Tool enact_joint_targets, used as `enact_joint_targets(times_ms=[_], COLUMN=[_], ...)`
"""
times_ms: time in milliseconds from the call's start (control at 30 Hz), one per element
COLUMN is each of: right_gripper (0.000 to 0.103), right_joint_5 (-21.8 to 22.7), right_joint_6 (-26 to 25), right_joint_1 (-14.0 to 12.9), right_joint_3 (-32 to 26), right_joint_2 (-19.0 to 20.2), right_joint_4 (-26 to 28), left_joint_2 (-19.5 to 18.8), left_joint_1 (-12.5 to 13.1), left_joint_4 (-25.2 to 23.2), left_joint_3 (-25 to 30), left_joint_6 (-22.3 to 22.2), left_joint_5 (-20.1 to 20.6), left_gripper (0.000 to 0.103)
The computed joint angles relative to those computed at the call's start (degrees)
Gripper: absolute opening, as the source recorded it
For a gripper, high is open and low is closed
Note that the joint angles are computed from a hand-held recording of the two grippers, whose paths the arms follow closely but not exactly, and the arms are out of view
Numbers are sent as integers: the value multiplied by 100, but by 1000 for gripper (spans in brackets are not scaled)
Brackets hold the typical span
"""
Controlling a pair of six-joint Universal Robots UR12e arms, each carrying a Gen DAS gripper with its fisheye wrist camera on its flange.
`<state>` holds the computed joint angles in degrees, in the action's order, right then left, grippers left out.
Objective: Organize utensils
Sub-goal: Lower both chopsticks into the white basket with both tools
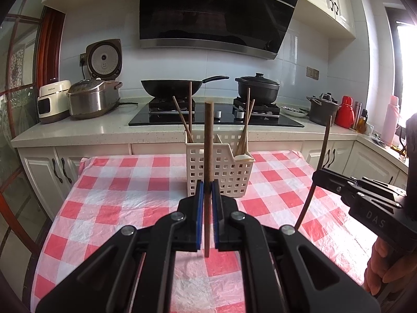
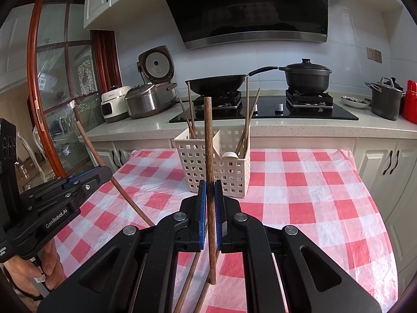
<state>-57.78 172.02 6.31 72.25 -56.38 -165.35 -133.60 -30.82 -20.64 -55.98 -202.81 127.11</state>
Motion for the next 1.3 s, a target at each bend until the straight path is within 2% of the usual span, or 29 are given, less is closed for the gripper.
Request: enact_joint_targets(times_ms=[433, 633, 900, 1133, 1300], right_gripper=[7, 7, 7, 7, 7], right_joint_5=[-103, -185, -128, -52, -90], right_joint_6=[-13, 10, 116, 338, 573], right_joint_1=[71, 99, 132, 137, 148], right_joint_3=[-283, -450, -1067, -1890, -2600], right_joint_2=[176, 273, 539, 863, 1171], right_joint_4=[115, 112, 201, 241, 172], left_joint_2=[-29, -45, -97, -239, -536], left_joint_1=[50, 103, 224, 354, 423], left_joint_4=[121, 178, 195, 159, -27], left_joint_3=[99, 179, 512, 1153, 1987], left_joint_6=[227, 282, 457, 795, 1107], left_joint_5=[-64, -222, -476, -598, -451], left_gripper=[6, 6, 6, 6, 6])
